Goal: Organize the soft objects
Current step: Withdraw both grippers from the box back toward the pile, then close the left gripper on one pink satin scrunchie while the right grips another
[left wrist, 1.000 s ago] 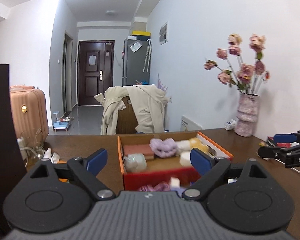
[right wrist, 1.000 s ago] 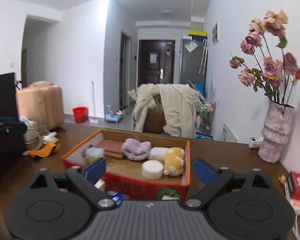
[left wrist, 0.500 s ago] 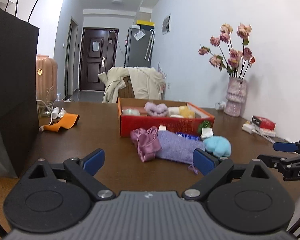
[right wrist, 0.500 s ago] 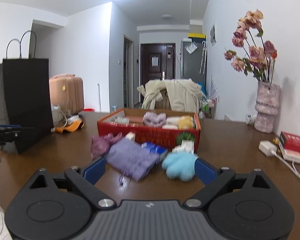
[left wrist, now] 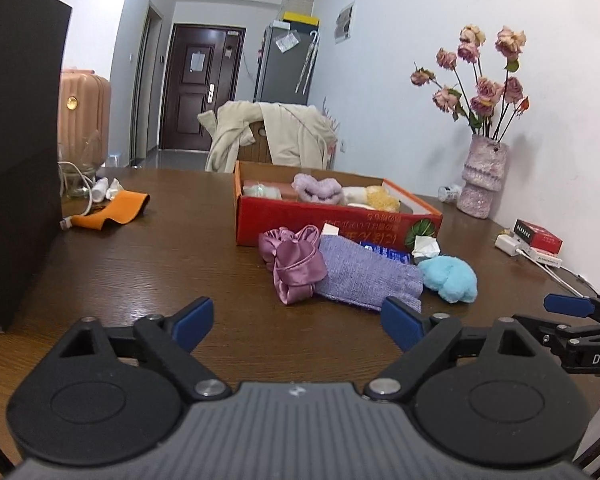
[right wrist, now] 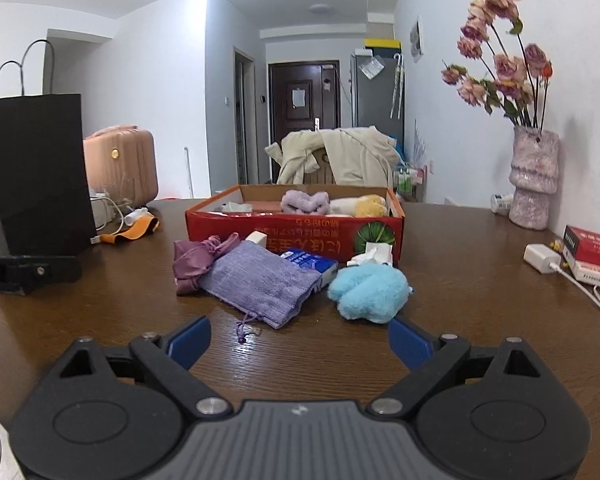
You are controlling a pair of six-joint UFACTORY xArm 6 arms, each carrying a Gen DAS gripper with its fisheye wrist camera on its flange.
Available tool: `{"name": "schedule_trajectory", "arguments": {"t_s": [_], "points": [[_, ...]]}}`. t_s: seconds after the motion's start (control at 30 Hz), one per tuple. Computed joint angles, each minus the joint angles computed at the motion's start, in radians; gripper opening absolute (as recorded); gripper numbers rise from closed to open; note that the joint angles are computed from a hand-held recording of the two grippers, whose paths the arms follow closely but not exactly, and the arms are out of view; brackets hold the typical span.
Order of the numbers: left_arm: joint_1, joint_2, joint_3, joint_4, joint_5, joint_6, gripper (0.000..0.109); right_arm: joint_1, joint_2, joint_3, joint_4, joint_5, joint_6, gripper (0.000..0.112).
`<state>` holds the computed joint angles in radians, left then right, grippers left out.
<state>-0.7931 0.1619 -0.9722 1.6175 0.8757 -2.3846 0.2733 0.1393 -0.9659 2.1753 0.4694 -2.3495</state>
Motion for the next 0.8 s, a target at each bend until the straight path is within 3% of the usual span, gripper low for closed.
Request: {"name": "schedule_trajectory", "arguments": {"t_s": [0.27, 0.43, 0.5, 0.63, 0.7, 0.8], "points": [[0.108, 0.007, -0.005, 0.014, -0.050, -0.007, 0.086, 0.076, 0.110, -0.150, -0.120, -0.028, 0.137, 0.094], [0.218, 0.004, -0.013, 0.098, -0.136, 0.029, 0.086, 0.164, 0.235, -0.314, -0.216, -0.068, 0.278, 0.088], [0.291, 0.029, -0.050, 0.163, -0.220, 0.036, 0.085, 0.194, 0.288, -0.389, -0.250, -0.090, 0.345, 0.077], [0.447, 0.153, -0.218, 0.163, -0.440, 0.111, 0.067, 0.234, 0.384, -0.531, -0.360, -0.112, 0.554, 0.069], [0.510, 0.230, -0.316, 0.203, -0.571, 0.067, 0.064, 0.251, 0.428, -0.589, -0.398, -0.128, 0.616, 0.065], [0.569, 0.342, -0.434, 0.090, -0.714, 0.161, 0.051, 0.270, 0.501, -0.671, -0.527, -0.151, 0.780, 0.055]]}}
